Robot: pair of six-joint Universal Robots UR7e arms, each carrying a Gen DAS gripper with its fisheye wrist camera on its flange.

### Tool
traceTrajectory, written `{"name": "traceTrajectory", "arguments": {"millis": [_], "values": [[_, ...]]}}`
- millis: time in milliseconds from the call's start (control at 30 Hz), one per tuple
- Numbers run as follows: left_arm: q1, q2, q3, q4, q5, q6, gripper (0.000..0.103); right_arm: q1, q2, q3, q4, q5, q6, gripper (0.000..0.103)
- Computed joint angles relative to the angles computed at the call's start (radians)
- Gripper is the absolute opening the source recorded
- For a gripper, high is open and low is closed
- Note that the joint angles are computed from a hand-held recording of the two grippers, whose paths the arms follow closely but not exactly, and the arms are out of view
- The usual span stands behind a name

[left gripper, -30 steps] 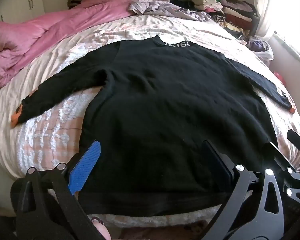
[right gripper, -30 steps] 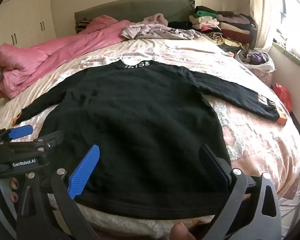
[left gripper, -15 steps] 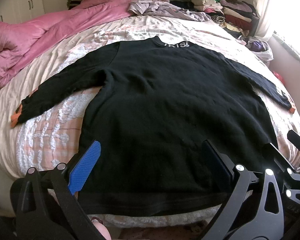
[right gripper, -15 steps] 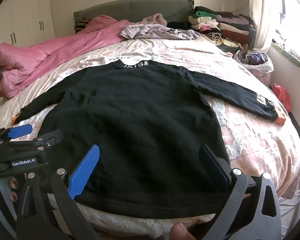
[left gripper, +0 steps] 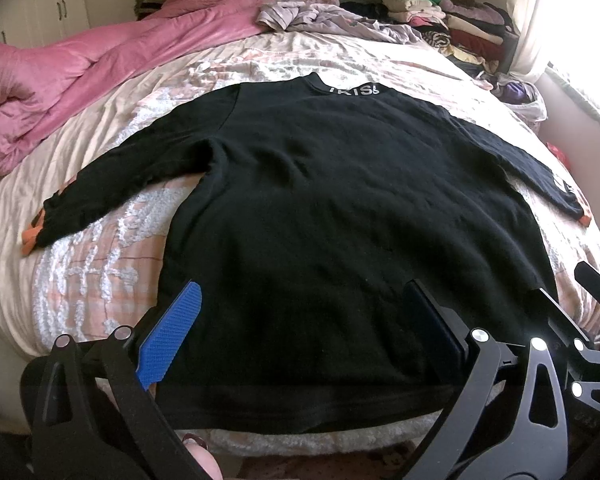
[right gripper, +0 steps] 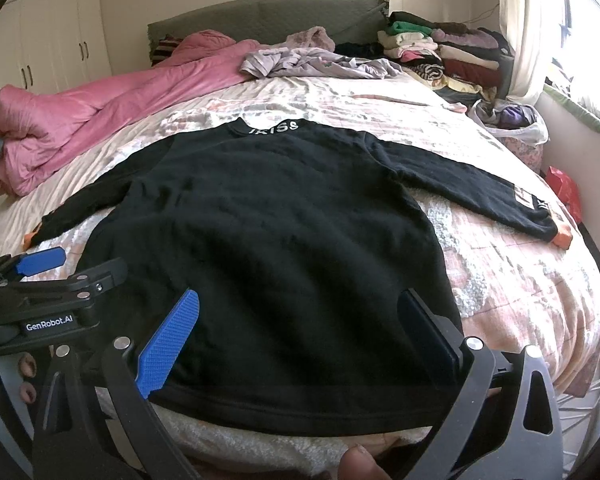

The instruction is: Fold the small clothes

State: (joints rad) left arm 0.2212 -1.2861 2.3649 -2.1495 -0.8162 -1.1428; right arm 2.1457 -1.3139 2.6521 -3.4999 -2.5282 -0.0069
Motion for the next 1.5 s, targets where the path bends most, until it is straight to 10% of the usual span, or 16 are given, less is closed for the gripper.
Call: {"name": "traceTrajectory", "arguments": {"millis": [1500], "values": [[0.056, 0.022, -0.015, -0.056, 0.008, 0.057, 0.095, -0.075, -0.036, -0.025, -0.003, 0.022, -0.029, 0.099]]}}
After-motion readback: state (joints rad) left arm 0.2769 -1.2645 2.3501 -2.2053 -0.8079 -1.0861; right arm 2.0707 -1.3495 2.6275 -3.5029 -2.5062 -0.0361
